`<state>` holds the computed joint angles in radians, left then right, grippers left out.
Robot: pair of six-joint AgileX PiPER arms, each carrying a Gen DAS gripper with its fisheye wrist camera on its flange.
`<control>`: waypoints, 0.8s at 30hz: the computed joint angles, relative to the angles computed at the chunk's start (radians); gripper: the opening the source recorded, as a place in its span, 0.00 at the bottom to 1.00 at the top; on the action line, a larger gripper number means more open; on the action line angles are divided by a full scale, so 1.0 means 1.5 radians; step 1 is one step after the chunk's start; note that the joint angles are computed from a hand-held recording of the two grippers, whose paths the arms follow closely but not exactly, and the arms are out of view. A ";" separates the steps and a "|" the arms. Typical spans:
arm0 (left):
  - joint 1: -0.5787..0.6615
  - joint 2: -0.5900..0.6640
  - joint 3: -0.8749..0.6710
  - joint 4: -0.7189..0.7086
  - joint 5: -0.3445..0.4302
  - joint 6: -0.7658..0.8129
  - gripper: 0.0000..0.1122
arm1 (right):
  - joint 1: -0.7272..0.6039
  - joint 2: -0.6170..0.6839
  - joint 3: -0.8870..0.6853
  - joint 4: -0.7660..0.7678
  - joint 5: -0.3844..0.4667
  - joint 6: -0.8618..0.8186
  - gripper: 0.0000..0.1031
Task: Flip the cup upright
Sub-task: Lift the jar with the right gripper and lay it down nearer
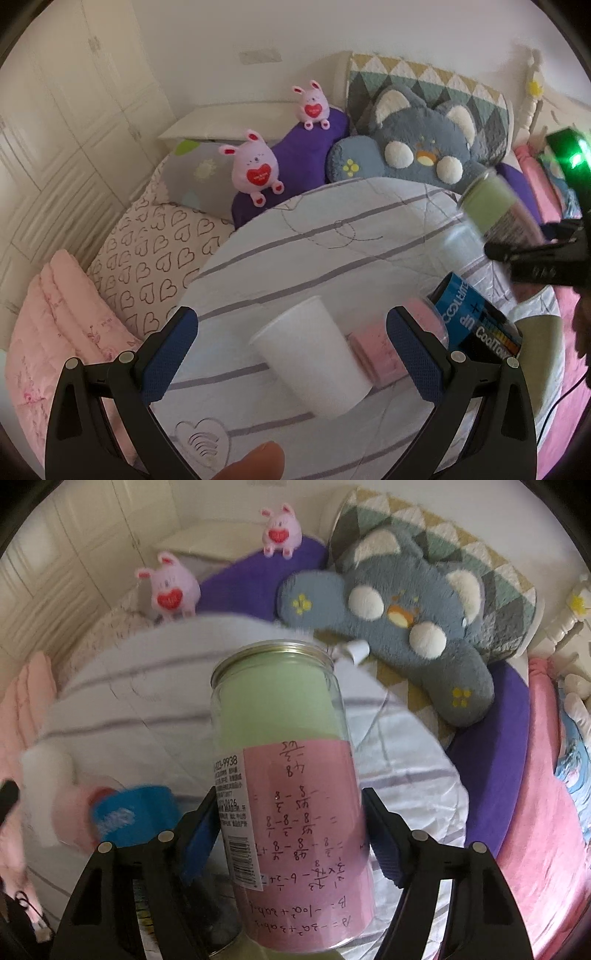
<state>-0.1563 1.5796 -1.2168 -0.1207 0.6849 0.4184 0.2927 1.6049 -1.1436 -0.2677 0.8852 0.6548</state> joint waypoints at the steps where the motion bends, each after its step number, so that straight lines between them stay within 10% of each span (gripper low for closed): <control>1: 0.010 -0.010 0.004 -0.009 0.002 0.012 0.92 | 0.014 -0.002 -0.013 -0.015 0.013 0.016 0.72; 10: 0.154 -0.096 0.072 -0.126 0.028 0.186 0.92 | 0.261 -0.039 -0.049 -0.082 0.074 0.225 0.72; 24: 0.538 -0.169 0.190 -0.330 0.164 0.664 0.92 | 0.597 0.084 -0.007 -0.164 0.003 0.762 0.72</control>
<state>0.6510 1.3254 -0.9318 -0.6152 0.9316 1.4137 1.1882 1.7311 -1.1544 -0.5134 0.8891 1.7982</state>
